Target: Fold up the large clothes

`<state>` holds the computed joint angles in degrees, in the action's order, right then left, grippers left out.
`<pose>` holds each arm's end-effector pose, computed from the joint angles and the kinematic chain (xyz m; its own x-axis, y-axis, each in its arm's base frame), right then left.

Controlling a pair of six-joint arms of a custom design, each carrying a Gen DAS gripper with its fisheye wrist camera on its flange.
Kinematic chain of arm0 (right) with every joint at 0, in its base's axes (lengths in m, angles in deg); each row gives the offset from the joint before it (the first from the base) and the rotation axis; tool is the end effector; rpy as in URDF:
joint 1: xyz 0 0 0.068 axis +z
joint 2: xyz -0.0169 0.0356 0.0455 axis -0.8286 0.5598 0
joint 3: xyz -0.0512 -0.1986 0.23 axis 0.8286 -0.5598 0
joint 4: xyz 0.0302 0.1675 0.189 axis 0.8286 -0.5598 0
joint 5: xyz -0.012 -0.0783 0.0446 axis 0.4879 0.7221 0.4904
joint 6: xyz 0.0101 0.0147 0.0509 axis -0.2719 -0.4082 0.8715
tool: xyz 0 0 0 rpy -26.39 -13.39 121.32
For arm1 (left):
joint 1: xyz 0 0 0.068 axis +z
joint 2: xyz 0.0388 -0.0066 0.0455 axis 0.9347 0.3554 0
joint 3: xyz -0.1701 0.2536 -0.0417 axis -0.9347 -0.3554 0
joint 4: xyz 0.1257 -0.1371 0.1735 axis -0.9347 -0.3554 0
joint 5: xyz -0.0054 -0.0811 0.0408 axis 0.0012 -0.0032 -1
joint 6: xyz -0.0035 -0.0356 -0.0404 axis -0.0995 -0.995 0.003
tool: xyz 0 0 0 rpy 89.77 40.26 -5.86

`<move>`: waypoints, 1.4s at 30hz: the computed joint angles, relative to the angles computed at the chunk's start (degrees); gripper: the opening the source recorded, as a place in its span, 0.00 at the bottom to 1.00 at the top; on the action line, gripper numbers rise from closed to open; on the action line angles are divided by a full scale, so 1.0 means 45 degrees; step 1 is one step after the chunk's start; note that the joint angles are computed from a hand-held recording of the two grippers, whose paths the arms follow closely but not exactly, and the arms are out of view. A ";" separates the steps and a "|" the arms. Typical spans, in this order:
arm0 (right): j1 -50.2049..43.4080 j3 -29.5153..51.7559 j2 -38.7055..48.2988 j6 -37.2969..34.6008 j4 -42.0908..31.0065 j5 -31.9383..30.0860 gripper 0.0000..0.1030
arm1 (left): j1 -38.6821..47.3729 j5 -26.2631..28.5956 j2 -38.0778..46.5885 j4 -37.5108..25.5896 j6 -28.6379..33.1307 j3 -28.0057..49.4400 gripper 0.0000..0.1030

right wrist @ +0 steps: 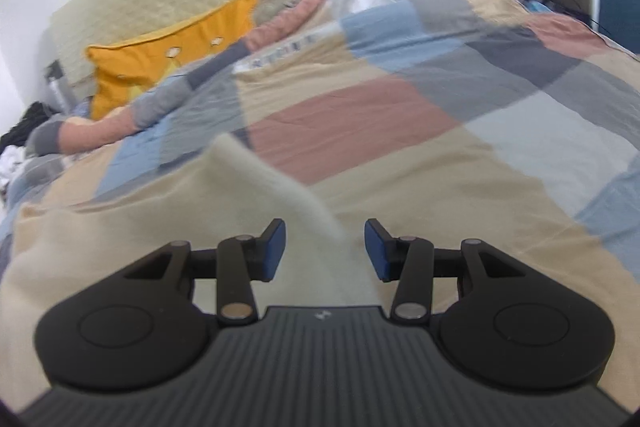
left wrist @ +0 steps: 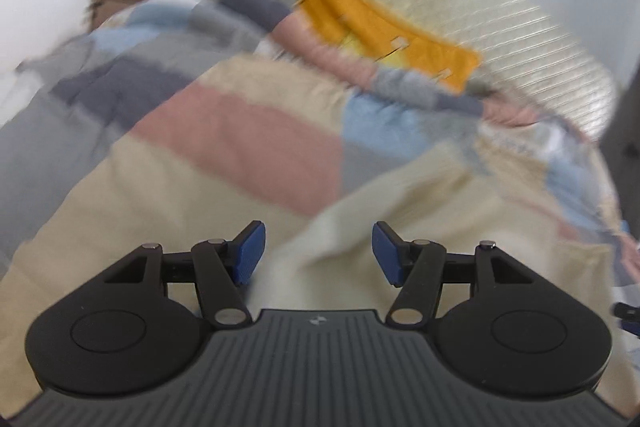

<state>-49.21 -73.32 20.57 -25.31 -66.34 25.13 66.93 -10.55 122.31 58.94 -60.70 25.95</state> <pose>0.1788 0.0058 0.1591 -0.3909 0.4996 -0.7730 0.5616 0.7949 0.2298 0.3826 -0.0249 0.1308 -0.6425 -0.1591 -0.7496 0.1362 0.9389 -0.3160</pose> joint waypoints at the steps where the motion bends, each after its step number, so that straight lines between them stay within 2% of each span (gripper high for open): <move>1: -0.0295 0.0007 0.0150 0.0029 0.0031 -0.0293 0.46 | 0.0052 -0.0086 0.0225 -0.0420 0.0023 0.0265 0.62; 5: -0.1183 -0.0083 0.1056 0.0190 0.0603 -0.1545 0.46 | -0.0060 -0.0543 0.0992 -0.0994 0.0320 0.0839 0.61; 9: -0.1595 -0.0341 0.1735 0.0401 0.1543 -0.2243 0.46 | -0.0255 -0.0763 0.1250 -0.0871 0.0521 0.0927 0.32; 10: -0.1661 -0.0389 0.1768 0.0356 0.1666 -0.2396 0.46 | -0.0267 -0.0724 0.1235 -0.0724 0.0474 0.0843 0.29; 11: -0.1678 -0.0451 0.1806 0.0306 0.1862 -0.2456 0.43 | -0.0291 -0.0726 0.1222 -0.0529 0.0408 0.0778 0.22; 12: -0.1646 -0.0521 0.1844 0.0233 0.2115 -0.2524 0.34 | -0.0263 -0.0619 0.1169 -0.0257 0.0335 0.0651 0.17; 13: -0.1605 -0.0549 0.1850 0.0140 0.2238 -0.2588 0.31 | -0.0210 -0.0490 0.1088 0.0084 0.0173 0.0468 0.14; 15: -0.1385 -0.0680 0.1700 0.0003 0.2494 -0.2403 0.13 | 0.0027 0.0165 0.0977 0.0641 -0.0384 0.0278 0.12; 17: -0.1088 -0.0742 0.1213 -0.0060 0.2371 -0.2108 0.12 | 0.0341 0.0896 0.0872 0.1159 -0.0968 0.0156 0.11; 23: -0.0615 -0.0840 -0.0189 -0.0407 0.1934 -0.0983 0.11 | 0.1015 0.1997 0.0545 0.0799 -0.2098 0.0291 0.11; 26: -0.1076 -0.0777 0.0312 -0.0483 0.1991 -0.1202 0.11 | 0.0924 0.1557 0.0714 0.0220 -0.1931 0.0549 0.11; 30: -0.1742 -0.0541 0.2007 -0.0449 0.2396 -0.2019 0.11 | 0.0637 0.0830 0.1197 -0.0657 -0.1545 0.1096 0.11; 32: -0.1672 -0.0412 0.2453 -0.0556 0.2383 -0.2007 0.11 | 0.0585 0.0907 0.1709 -0.1890 -0.1327 0.1888 0.11; 39: -0.1257 -0.0474 0.1950 -0.0503 0.1968 -0.1697 0.14 | 0.0553 0.0830 0.1799 -0.1937 -0.1285 0.1816 0.12; 40: -0.1179 -0.0451 0.1708 -0.0465 0.1723 -0.1620 0.16 | 0.0525 0.0766 0.1675 -0.1909 -0.1301 0.1689 0.14; 41: -0.1039 -0.0373 0.1447 -0.0403 0.1364 -0.1443 0.21 | 0.0471 0.0705 0.1515 -0.1998 -0.1190 0.1592 0.16; 42: -0.0875 -0.0317 0.1157 -0.0350 0.0988 -0.1251 0.28 | 0.0399 0.0610 0.1317 -0.1985 -0.1027 0.1431 0.22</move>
<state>-53.15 -74.75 25.78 -26.88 -61.89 19.50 68.73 -7.81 128.24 50.01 -65.32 32.39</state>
